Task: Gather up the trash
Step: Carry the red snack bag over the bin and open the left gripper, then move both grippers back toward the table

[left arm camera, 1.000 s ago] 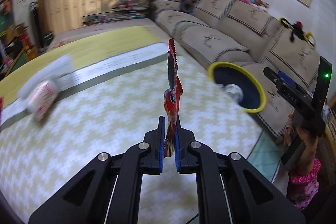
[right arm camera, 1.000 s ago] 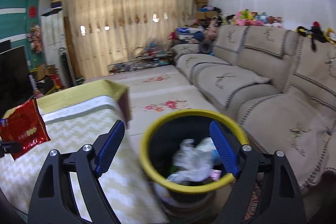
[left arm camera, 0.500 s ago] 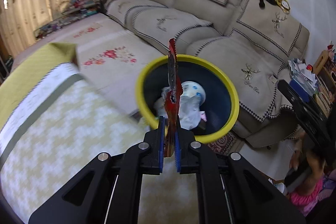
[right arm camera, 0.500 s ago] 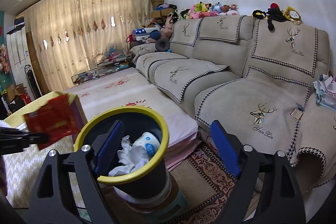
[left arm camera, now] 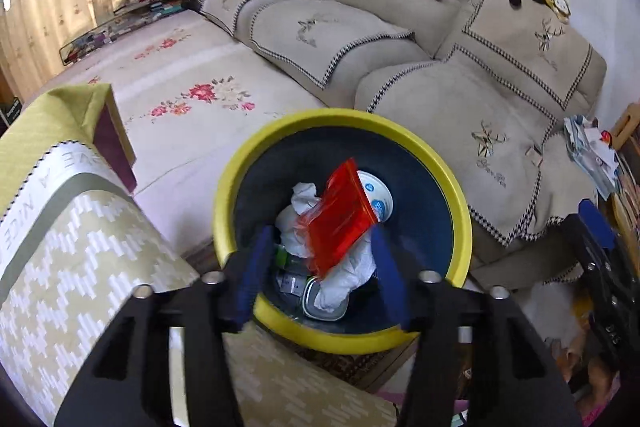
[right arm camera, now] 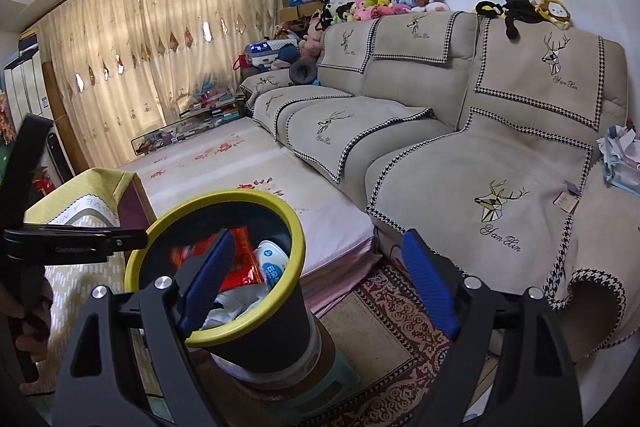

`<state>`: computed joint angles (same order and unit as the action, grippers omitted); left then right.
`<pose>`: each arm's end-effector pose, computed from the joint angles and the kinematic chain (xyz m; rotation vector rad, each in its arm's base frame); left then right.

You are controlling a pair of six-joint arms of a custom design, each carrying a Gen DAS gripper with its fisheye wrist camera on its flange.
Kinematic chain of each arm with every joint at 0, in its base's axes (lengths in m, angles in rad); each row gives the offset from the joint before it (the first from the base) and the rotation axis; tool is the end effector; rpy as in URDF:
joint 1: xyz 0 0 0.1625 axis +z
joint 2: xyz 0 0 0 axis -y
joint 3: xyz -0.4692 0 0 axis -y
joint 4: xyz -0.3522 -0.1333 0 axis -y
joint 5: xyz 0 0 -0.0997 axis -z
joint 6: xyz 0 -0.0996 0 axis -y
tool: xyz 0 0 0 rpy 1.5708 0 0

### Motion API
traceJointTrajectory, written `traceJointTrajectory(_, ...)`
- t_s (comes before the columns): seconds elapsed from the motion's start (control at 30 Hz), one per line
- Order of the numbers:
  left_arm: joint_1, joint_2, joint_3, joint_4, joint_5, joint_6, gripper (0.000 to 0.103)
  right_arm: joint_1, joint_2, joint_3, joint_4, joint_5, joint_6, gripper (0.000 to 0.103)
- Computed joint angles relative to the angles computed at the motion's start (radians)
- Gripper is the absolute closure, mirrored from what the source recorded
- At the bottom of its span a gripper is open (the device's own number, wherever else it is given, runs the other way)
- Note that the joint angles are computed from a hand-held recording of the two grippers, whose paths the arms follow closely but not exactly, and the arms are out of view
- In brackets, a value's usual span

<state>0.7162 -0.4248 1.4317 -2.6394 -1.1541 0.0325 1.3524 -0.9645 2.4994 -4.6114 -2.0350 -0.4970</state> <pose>-0.4298 -0.6042 -0.0266 1.1712 2.5072 -0.3120 0.0053 -0.3857 0.2898 -0.1452 -1.8428 1.4346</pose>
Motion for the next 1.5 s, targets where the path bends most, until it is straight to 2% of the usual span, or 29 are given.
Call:
traceJointTrajectory(0.1, -0.002, -0.061, 0.082, -0.073, 0.015, 0.007, 0.043, 0.022, 0.011, -0.005, 0.004, -0.010, 0.001, 0.022)
traceJointTrajectory(0.17, -0.004, -0.114, 0.158, -0.143, 0.029, 0.000, 0.034, 0.036, 0.017, -0.010, 0.008, -0.015, -0.002, 0.022)
traceJointTrajectory(0.3, 0.001, -0.237, 0.314, -0.265, 0.065, -0.032, 0.025, 0.073, 0.034, -0.025, 0.036, -0.026, -0.017, 0.022)
traceJointTrajectory(0.6, 0.067, -0.549, 0.619, -0.479, 0.268, -0.085, 0.014, 0.214, 0.101, -0.110, 0.169, -0.069, -0.049, 0.019)
traceJointTrajectory(0.77, 0.127, -0.686, 0.729, -0.586, 0.436, -0.062, 0.011, 0.301, 0.133, -0.185, 0.338, -0.029, -0.031, 0.019)
traceJointTrajectory(0.9, 0.192, -0.756, 0.766, -0.670, 0.531, -0.038, 0.011, 0.376, 0.183, -0.269, 0.475, -0.014, -0.054, 0.019)
traceJointTrajectory(0.97, 0.219, -0.790, 0.773, -0.659, 0.562, -0.030, 0.011, 0.406, 0.198, -0.321, 0.599, 0.016, -0.036, 0.019)
traceJointTrajectory(1.03, 0.245, -0.824, 0.783, -0.651, 0.566, -0.021, 0.011, 0.428, 0.212, -0.370, 0.701, 0.033, -0.023, 0.019)
traceJointTrajectory(1.2, 0.281, -0.855, 0.835, -0.704, 0.562, 0.016, 0.010, 0.466, 0.250, -0.483, 0.974, 0.136, -0.013, 0.019)
traceJointTrajectory(1.3, 0.288, -0.872, 0.837, -0.655, 0.511, -0.045, 0.010, 0.494, 0.294, -0.565, 1.122, 0.180, -0.056, 0.019)
traceJointTrajectory(1.43, 0.257, -0.875, 0.863, -0.684, 0.563, -0.050, 0.010, 0.516, 0.353, -0.678, 1.301, 0.219, -0.120, 0.019)
traceJointTrajectory(1.5, 0.260, -0.881, 0.861, -0.672, 0.554, -0.062, 0.010, 0.519, 0.382, -0.732, 1.373, 0.227, -0.131, 0.018)
